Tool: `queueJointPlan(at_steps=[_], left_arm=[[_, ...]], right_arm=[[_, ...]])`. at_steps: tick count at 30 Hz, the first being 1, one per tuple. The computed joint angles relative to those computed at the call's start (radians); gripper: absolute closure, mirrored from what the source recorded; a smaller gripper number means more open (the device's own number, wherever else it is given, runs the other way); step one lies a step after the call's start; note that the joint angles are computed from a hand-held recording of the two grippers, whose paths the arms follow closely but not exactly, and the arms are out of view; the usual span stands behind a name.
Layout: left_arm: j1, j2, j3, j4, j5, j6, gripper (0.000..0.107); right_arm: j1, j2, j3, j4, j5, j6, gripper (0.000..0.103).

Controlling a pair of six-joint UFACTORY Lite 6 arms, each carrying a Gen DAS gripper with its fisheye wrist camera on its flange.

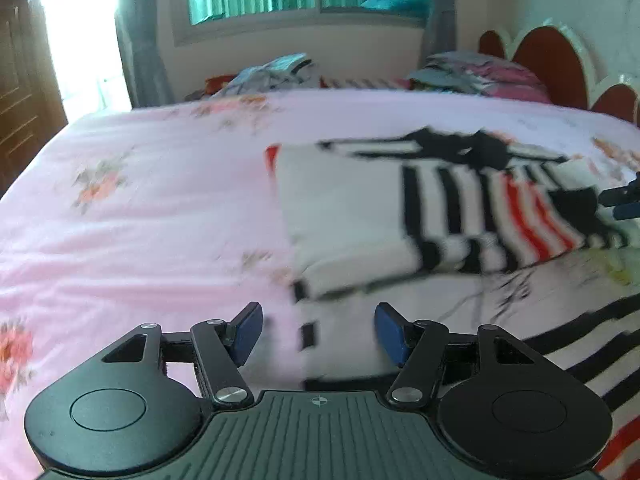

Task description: Fold small clothes

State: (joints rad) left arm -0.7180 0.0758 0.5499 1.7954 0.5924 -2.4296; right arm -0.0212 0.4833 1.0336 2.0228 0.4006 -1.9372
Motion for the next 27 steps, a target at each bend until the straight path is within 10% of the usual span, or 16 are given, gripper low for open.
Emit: queueJointPlan(at_steps=[3, 7, 9, 22, 27], left_arm=[[0.048, 0.066, 0.015, 0.160, 0.000, -0.162, 0.056], [0.097, 0.184, 0.122, 0.247, -0.010, -0.208, 0.070], [0.123, 0.173, 0.117, 0.291, -0.040, -0.234, 0.075], [0.200, 0.173, 0.169, 0.253, -0.171, -0.086, 0.082], [0.225, 0.101, 0.118, 0.303, -0.218, -0.100, 0.071]], right_arm=[[0.033, 0.036, 0.032, -0.005, -0.027, 0.010, 0.051], [0.084, 0.048, 0.077, -0.106, -0.076, 0.082, 0.093], [0.116, 0.031, 0.079, -0.039, -0.134, -0.026, 0.097], [0.067, -0.080, -0.087, 0.332, -0.069, -0.408, 0.102], [0.029, -0.042, -0.055, 0.160, -0.091, -0.244, 0.096]])
